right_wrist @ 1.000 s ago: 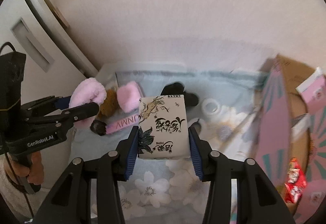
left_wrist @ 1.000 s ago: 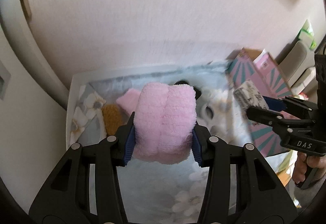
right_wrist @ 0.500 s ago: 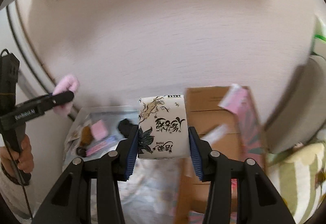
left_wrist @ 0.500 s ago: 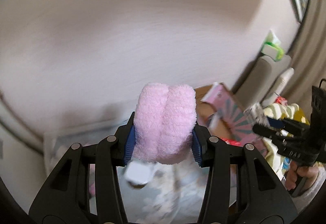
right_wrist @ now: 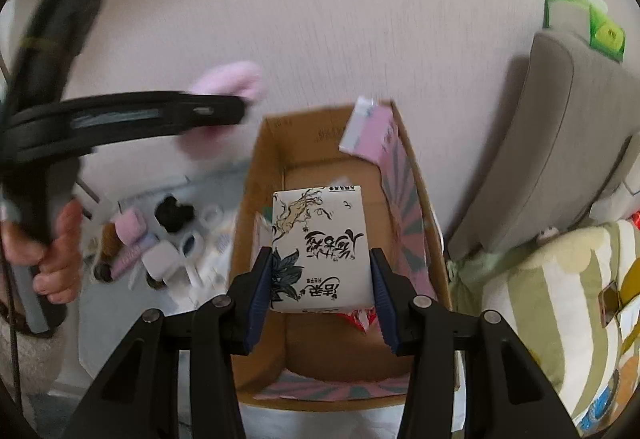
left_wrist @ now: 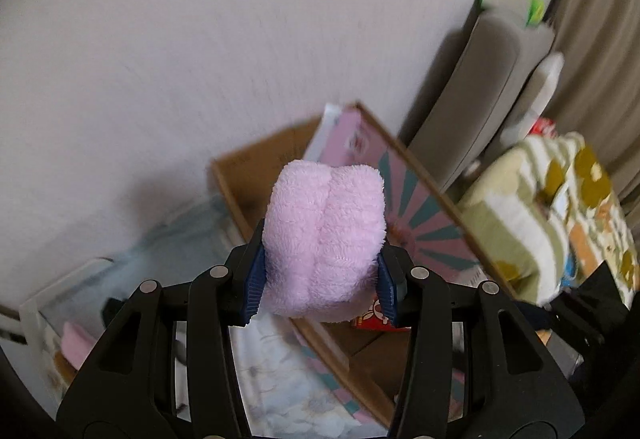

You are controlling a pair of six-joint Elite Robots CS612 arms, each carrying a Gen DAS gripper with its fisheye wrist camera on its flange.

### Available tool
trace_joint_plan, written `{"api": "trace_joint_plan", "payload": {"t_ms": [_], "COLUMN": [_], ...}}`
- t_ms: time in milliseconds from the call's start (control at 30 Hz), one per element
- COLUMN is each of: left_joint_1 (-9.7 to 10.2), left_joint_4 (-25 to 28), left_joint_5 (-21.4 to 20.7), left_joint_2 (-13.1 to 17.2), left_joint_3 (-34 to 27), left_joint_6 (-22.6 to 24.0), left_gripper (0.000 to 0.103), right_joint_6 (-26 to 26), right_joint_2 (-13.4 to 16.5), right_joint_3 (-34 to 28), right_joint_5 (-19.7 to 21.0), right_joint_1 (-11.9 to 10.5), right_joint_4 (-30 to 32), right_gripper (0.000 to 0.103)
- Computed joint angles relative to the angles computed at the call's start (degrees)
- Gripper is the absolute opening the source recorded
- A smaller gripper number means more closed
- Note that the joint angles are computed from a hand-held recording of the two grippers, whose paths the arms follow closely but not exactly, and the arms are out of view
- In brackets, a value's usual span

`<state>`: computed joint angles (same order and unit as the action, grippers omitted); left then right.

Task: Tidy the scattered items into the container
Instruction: 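Carry the white box and pink headband into the cardboard box and release both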

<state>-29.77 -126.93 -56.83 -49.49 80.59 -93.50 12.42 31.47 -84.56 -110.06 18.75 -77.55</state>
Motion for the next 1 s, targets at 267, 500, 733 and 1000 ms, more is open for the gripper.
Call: {"api": "trace_joint_plan", "payload": {"t_ms": [267,500,733,1000], "left_joint_1": [2.42,3.48,3.92,3.88], "left_joint_4": [1.04,2.80,4.32,6.33], "left_joint_5": [-5.18,-5.89,-7.14,-6.42], "left_joint_2": [4.66,6.42,7.20,7.37], "left_joint_3": [-4.78,-7.35,-8.40,-9.28], "left_joint_6": [3.29,4.76,3.18,3.13], "left_gripper": [0.043,0.043,0.043,0.043], "right_joint_6": [-1.19,-1.28,-1.71,-1.65], "right_joint_2": [1.22,1.90,2.10,2.28], "right_joint_3": [-2.21,-3.16,-3.26,-3.61], "right_joint_5": [2.93,6.39,7.94,8.65], "right_joint_1": [-0.60,-2.02,-2.63,-2.65], "right_joint_4": [4.64,5.05,5.13,4.61], "right_gripper": [0.043,0.043,0.043,0.043]}}
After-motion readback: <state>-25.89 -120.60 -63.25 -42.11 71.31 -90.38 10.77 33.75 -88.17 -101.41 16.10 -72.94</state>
